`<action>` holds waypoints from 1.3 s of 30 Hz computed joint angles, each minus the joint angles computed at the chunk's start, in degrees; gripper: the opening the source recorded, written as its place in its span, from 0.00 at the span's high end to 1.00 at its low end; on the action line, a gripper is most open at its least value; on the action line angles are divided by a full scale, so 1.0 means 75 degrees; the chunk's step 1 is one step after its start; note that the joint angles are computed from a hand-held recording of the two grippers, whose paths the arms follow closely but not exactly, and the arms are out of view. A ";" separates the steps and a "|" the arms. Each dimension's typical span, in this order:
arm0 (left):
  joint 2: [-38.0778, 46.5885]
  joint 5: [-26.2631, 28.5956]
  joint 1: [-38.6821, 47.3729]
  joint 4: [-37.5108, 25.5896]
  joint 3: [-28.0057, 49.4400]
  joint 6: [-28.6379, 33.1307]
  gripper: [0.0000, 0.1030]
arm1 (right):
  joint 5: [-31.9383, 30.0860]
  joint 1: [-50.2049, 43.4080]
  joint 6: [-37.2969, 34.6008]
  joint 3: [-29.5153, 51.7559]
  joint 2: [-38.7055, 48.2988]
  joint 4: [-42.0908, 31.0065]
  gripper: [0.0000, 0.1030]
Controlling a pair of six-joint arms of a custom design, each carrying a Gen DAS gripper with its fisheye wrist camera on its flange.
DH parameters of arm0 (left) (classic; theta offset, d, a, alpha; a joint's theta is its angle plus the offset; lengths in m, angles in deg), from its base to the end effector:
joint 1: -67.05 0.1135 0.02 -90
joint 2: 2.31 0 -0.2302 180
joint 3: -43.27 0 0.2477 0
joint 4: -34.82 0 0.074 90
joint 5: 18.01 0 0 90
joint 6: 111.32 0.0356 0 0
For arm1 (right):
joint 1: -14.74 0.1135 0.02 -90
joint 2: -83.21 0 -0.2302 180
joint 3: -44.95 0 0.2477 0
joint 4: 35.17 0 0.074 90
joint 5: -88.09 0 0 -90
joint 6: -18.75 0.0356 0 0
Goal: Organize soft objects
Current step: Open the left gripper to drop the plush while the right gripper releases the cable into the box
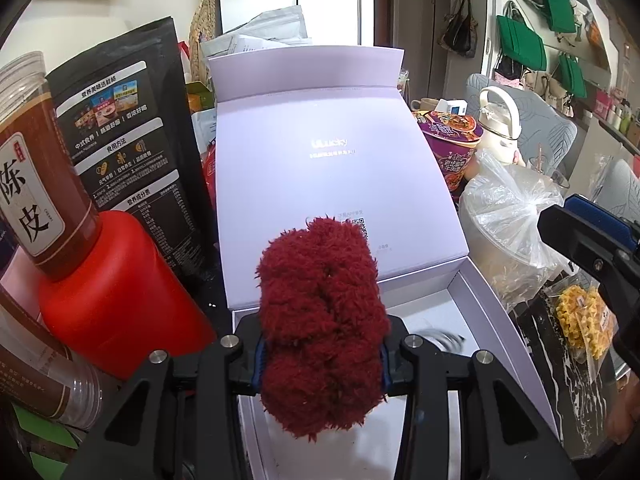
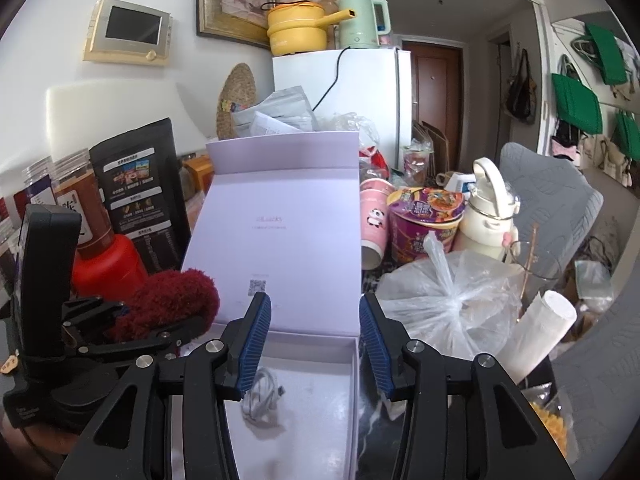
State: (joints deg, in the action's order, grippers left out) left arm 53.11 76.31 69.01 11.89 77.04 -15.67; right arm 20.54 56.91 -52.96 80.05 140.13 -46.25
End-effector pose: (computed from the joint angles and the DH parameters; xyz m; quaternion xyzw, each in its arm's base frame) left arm 0.1975 0.0041 0.1348 0.0442 0.9209 -0.0091 0.3872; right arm 0.1678 0.1336 0.1563 -0.0872 0.8622 0.0883 0.4911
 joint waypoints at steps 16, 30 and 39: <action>-0.0364 0.0478 0.0243 -0.0559 0.0113 0.0021 0.60 | 0.0320 0.0175 0.0149 -0.0049 -0.0789 -0.0685 0.55; -0.2616 -0.0322 -0.0264 -0.2016 0.0136 -0.0163 0.16 | 0.0873 0.0587 0.0622 -0.0116 -0.2549 -0.2415 0.55; -0.4169 -0.0487 -0.0366 -0.3559 0.0514 -0.0225 0.16 | 0.1960 0.1759 0.1126 0.0271 -0.3571 -0.3919 0.55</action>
